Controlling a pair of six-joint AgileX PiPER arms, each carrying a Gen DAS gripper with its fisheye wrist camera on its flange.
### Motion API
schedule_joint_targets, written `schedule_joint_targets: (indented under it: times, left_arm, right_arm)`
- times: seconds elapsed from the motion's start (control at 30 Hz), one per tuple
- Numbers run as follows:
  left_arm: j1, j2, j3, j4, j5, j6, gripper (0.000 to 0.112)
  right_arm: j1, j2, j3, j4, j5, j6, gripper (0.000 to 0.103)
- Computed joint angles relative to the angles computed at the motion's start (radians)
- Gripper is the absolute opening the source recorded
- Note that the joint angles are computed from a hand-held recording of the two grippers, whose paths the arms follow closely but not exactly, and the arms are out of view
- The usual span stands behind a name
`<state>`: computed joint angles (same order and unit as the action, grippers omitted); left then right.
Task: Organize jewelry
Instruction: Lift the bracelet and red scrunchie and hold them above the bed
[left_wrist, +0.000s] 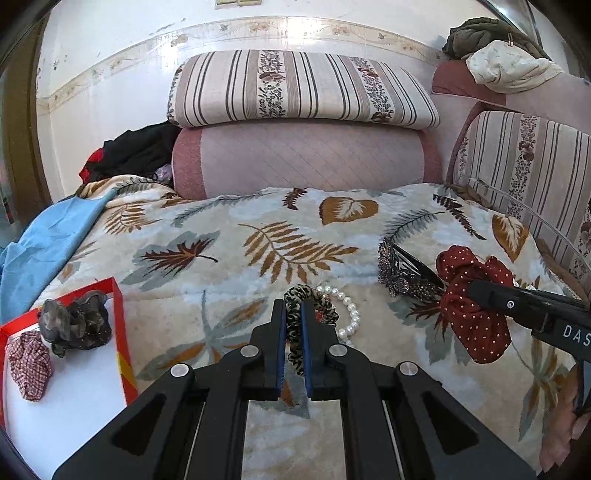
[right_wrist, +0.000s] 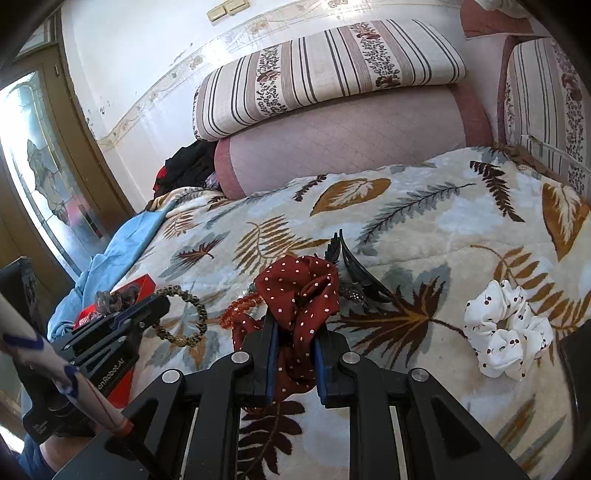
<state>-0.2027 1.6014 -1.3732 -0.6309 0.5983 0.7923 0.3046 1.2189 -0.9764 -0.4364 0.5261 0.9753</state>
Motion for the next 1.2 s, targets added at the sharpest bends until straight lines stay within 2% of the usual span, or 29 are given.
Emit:
schedule_joint_targets:
  times: [0.37, 0.63, 1.03, 1.2]
  left_arm:
    - [-0.007, -0.075, 0.075, 0.051, -0.033, -0.018, 0.007]
    - [0.045, -0.134, 0.125, 0.064, -0.021, -0.027, 0.008]
    - [0.142, -0.206, 0.180, -0.005, 0.018, 0.047, 0.008]
    - [0.156, -0.223, 0.197, -0.003, 0.023, 0.051, 0.008]
  right_arm:
    - [0.027, -0.047, 0.026, -0.037, 0.004, 0.050, 0.018]
    - [0.059, -0.058, 0.035, -0.071, 0.019, 0.100, 0.018]
    - [0.262, -0.114, 0.074, -0.277, 0.128, 0.371, 0.018]
    - [0.319, -0.106, 0.071, -0.313, 0.163, 0.404, 0.018]
